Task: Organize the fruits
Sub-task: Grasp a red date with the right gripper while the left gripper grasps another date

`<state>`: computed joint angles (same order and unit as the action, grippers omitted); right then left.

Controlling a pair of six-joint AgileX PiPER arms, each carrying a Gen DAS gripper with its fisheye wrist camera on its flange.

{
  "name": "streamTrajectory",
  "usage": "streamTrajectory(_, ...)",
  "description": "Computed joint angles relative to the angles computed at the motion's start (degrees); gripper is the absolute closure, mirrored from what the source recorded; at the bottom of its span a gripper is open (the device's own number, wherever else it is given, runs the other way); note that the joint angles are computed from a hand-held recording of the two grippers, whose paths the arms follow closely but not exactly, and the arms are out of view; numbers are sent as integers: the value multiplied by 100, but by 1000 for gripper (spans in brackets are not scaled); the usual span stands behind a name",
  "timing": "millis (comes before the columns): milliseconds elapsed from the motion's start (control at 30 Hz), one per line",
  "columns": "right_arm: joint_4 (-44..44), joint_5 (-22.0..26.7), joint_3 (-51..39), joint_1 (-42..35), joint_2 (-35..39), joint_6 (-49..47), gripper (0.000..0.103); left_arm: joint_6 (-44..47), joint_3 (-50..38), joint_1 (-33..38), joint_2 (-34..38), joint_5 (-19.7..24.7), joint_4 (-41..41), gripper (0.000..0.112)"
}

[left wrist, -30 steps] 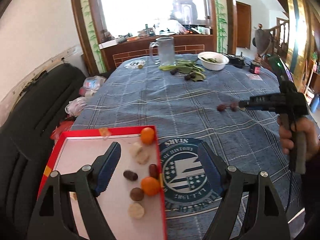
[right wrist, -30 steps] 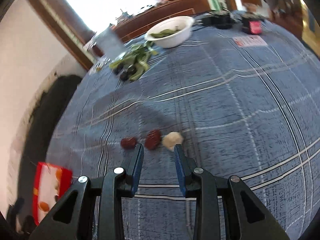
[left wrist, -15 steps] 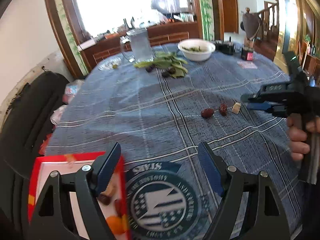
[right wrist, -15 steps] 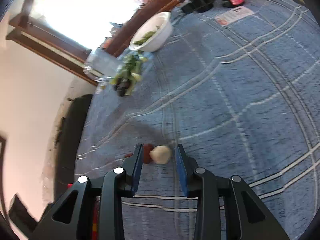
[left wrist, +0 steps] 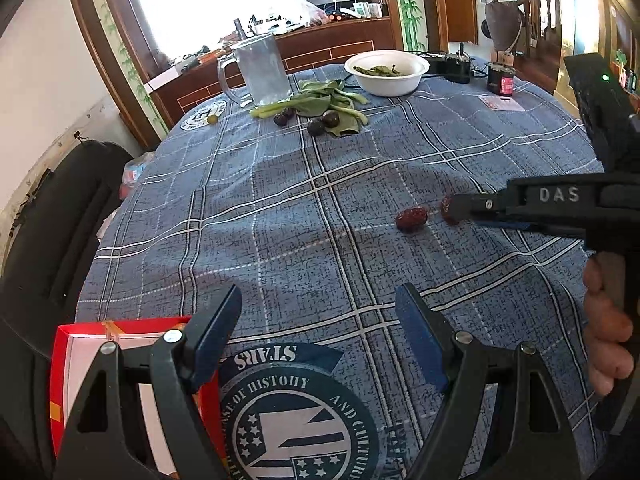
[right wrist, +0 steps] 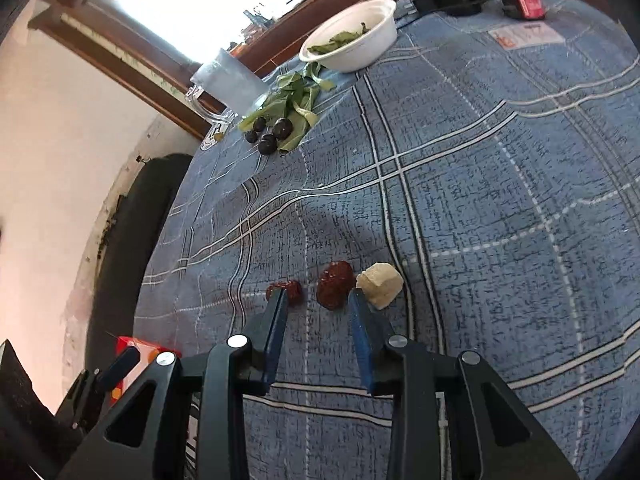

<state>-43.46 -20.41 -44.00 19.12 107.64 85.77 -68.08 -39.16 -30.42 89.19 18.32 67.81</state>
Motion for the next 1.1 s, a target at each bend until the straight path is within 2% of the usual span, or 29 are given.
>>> streamTrajectory(67,158,424,-261,189,95,-48,76,202,-97,-13,56,55,-147,32)
streamTrajectory(100,-47,612,-404,244,165,167,78,308,-156,-7,88,87,-196,32)
streamTrajectory(133,-225,801,-532,298,237,359,81,441,-250,0,145,136,-283,32)
streamTrajectory(167,-173,931,-587,336,271,322,88,642,-349,29,207,151,-442,32)
streamTrajectory(233,-247,961,-619,339,286,272,89,1347,-627,120,374,201,-1009,32)
streamTrajectory(267,-343,932,-611,319,288,298,89,1410,-692,122,426,259,-1049,32)
streamTrajectory(400,-955,567,-464,102,230,851,89,1493,-826,195,553,388,-1024,32)
streamTrajectory(500,-1009,-571,18,-408,8,917,89,1967,-959,218,684,359,-1457,32)
streamTrajectory(533,-859,-811,186,-535,-114,788,89,2184,-1030,194,750,345,-1650,32)
streamTrajectory(600,-300,-898,497,-636,-426,277,88,2379,-1174,109,885,332,-1861,32)
streamTrajectory(833,1676,-370,925,-476,-1032,-1499,88,2935,-1877,-158,1488,328,-2635,32)
streamTrajectory(967,1953,-330,883,-389,-1044,-1779,88,3081,-2315,-275,1886,402,-2932,33)
streamTrajectory(1000,1990,-335,889,-372,-1044,-1822,88,3000,-2355,-297,1945,385,-2883,36)
streamTrajectory(1067,1995,-364,907,-381,-1036,-1854,88,3244,-2475,-280,2071,355,-3164,50)
streamTrajectory(1100,2087,-348,900,-359,-1031,-1940,88,3389,-2538,-269,2131,357,-3334,51)
